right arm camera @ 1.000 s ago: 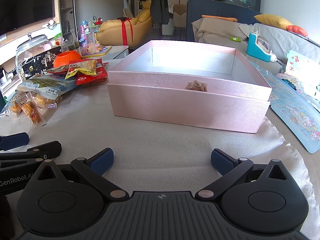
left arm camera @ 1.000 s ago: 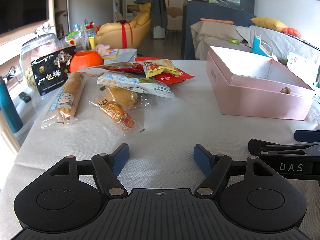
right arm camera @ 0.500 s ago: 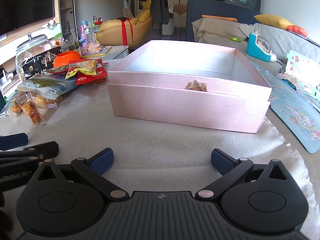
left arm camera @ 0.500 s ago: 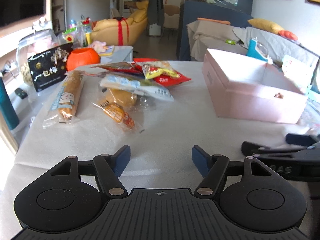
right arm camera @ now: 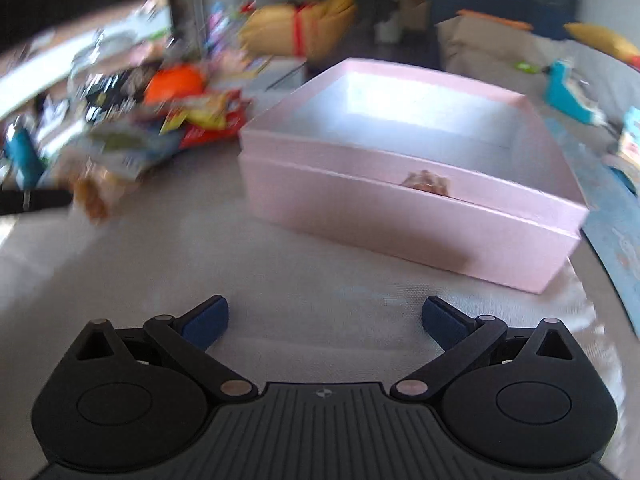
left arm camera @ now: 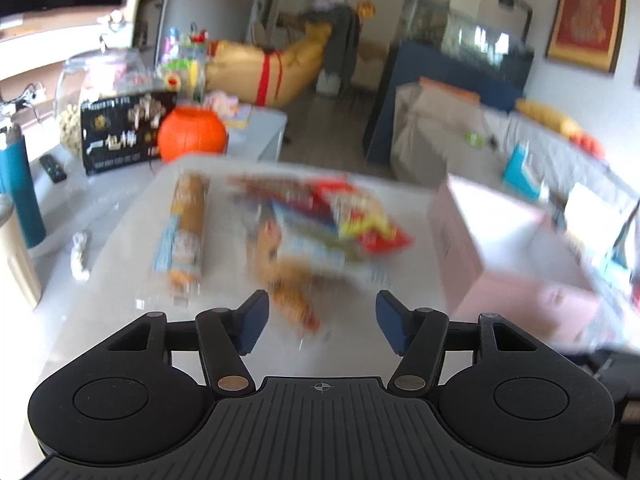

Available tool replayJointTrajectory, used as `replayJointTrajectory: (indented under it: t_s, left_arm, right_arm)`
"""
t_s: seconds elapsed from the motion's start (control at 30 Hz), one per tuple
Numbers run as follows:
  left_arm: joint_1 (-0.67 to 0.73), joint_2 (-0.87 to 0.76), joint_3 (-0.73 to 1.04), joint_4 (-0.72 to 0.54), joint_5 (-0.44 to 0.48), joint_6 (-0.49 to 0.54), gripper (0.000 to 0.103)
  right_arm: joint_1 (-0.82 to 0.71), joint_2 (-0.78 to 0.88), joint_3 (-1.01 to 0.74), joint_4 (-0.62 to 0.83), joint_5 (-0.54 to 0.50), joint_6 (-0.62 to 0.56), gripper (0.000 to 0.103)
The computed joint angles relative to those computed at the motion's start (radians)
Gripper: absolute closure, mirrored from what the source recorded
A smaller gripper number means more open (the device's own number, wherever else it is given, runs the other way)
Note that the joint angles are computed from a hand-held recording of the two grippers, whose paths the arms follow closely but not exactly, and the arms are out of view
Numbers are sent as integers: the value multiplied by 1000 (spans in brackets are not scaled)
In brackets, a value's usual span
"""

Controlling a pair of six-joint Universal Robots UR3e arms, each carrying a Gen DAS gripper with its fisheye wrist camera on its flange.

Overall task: Organize snacks
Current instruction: 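Move the right tool to the blue seaweed packet and grasp it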

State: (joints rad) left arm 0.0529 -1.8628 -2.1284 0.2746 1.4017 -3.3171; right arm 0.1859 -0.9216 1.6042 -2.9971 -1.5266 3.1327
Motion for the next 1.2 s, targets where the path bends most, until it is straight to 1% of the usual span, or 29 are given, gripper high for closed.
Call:
replayJointTrajectory:
  t_s: [0.03,0.07,0.1,0.17,0.23,0.27,0.3,0.33,0.37,0.4,0.47,0.5,0.53,0.57,0.63,0.67,0.7,0.77,0.8,0.83,0.87,0.9,0.93,1.0,1.03,1.13,1.17,1.2]
  left_arm:
    - [1,-2,4,25,4,-13,38]
    - [-3,-1,13,24,13,-19,38]
    - [-4,1,35,-4,13,-17,38]
    - [12,19,65,-74,-32,27,39]
    - [24,29,93,-125,-62,81,41]
    - [24,28,102,-127,-50,84,43]
    - [22,20,118,-126,-27,76,45]
    - [22,10,139,-132,-9,65,45]
    - [30,1,155,-135,-9,54,45]
    - [47,-7,165,-131,-31,37,45]
    - [92,-18,181,-137,-100,17,45]
    - [104,-20,192,-153,-110,18,45]
    - [109,-27,205,-166,-107,28,45]
    - [112,-34,212,-172,-100,42,45]
    - [120,-42,210,-176,-99,61,45]
    - [128,-47,210,-181,-108,69,45]
    - [139,-50,207,-183,-116,74,45]
    - [158,-71,209,-160,-108,59,45]
    - [165,-86,212,-137,-82,41,45]
    - [169,-102,227,-136,-46,27,45]
    - [173,-120,258,-163,-18,20,45]
    - [181,-137,295,-208,-10,26,45]
    - [185,-162,353,-286,-4,48,45]
    - [179,-224,465,-404,28,84,45]
    - [175,-258,515,-438,41,95,45]
    - [164,-346,636,-500,72,127,45]
    - [161,-368,673,-530,76,136,50]
    - [163,-377,678,-531,60,144,64]
  right_arm:
    - [-9,-7,-13,38,17,-8,0]
    - [-7,-4,-29,58,16,-20,0]
    - [-1,0,-32,53,7,-38,0]
    - [-8,8,-31,34,26,-61,0]
    - [-17,-14,-58,120,50,-85,17]
    - [-24,-45,-61,159,78,-108,32]
    - [-32,-88,-38,152,103,-138,31]
    - [-43,-132,4,98,121,-161,30]
    - [-53,-170,41,20,120,-177,25]
    - [-61,-191,59,-57,102,-174,22]
    - [-94,-193,61,-215,53,-118,12]
    - [-111,-177,32,-241,25,-92,11]
    - [-131,-148,-26,-213,-5,-75,11]
    - [-148,-115,-92,-148,-20,-69,11]
    - [-177,-21,-251,31,-47,-37,11]
    - [-184,33,-323,103,-63,-10,14]
    - [-188,84,-391,172,-65,10,17]
    - [-201,156,-484,269,-10,21,24]
    - [-200,189,-525,291,15,30,22]
    - [-190,220,-554,274,0,39,22]
    - [-188,240,-574,266,7,24,23]
    - [-185,261,-606,274,30,6,26]
    - [-189,287,-653,294,63,-14,27]
    - [-186,350,-783,365,89,-28,27]
    - [-180,369,-834,388,79,-24,27]
    - [-152,341,-816,311,31,-17,27]
    - [-145,309,-781,277,38,-28,27]
    - [-131,281,-754,255,36,-44,24]
